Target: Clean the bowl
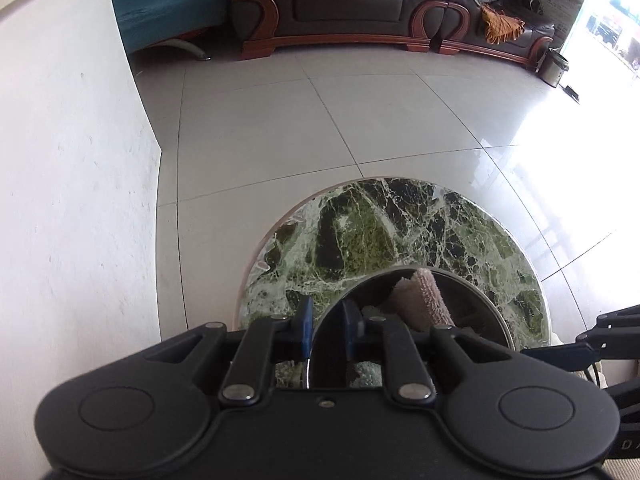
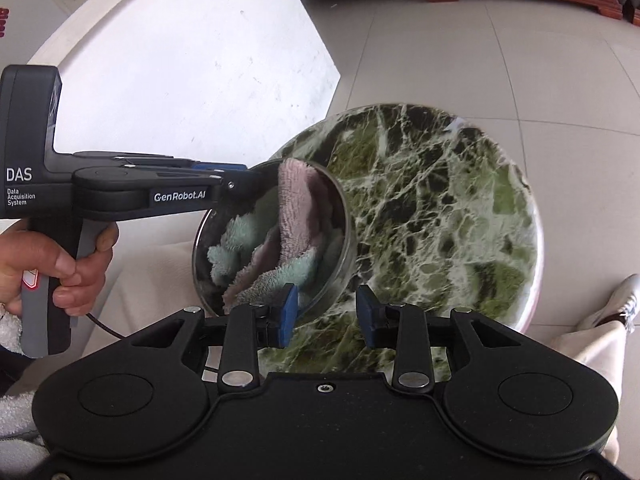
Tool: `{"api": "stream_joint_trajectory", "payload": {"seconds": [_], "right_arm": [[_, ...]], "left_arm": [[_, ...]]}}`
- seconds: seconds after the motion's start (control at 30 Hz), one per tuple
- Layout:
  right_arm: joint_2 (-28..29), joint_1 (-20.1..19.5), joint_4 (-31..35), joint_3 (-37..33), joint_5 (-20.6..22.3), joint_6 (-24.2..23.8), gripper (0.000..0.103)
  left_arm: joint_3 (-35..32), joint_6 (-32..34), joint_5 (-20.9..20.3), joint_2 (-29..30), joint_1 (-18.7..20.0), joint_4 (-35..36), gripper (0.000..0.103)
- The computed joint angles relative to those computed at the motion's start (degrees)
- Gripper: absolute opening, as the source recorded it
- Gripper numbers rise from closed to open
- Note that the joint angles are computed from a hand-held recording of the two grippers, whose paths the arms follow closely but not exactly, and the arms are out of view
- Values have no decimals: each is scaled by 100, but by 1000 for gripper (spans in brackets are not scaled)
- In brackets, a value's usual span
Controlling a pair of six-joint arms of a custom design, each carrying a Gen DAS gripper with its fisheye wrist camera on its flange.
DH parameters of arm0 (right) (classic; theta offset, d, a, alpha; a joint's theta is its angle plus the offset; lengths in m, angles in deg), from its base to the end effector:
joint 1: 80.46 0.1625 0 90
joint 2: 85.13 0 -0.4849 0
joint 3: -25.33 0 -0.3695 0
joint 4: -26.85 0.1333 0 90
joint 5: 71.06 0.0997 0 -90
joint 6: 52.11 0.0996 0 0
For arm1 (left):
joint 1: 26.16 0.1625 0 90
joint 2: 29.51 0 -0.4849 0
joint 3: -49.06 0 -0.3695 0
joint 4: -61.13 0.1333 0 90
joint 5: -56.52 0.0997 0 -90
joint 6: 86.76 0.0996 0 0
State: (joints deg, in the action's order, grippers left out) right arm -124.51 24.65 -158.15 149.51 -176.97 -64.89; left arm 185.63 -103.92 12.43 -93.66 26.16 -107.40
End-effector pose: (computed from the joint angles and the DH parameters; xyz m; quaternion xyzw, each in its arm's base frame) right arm 0.2388 -0.4777 0.0256 0.2258 -0.9603 0.0908 0.1360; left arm -0.1004 -0.4652 0.1883 0.1433 0.9085 -0.2229 0.3231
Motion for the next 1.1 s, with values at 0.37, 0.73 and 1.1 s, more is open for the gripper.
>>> {"api": "stream_joint_trajectory", "payload": {"seconds": [0.37,0.73,1.1], "right_arm": [[-30,191,61,-129,-423,-447,10],[309,372,181,-829,-883,-1731,7],[701,531,-283,-1112,-1146,-2887,8]], "left_arm": [[76,-687,-373,-281,131,501,13],[250,-1031,-774,-400,18,631,13],[313,-1082,-641,-192,22,188,14]]}}
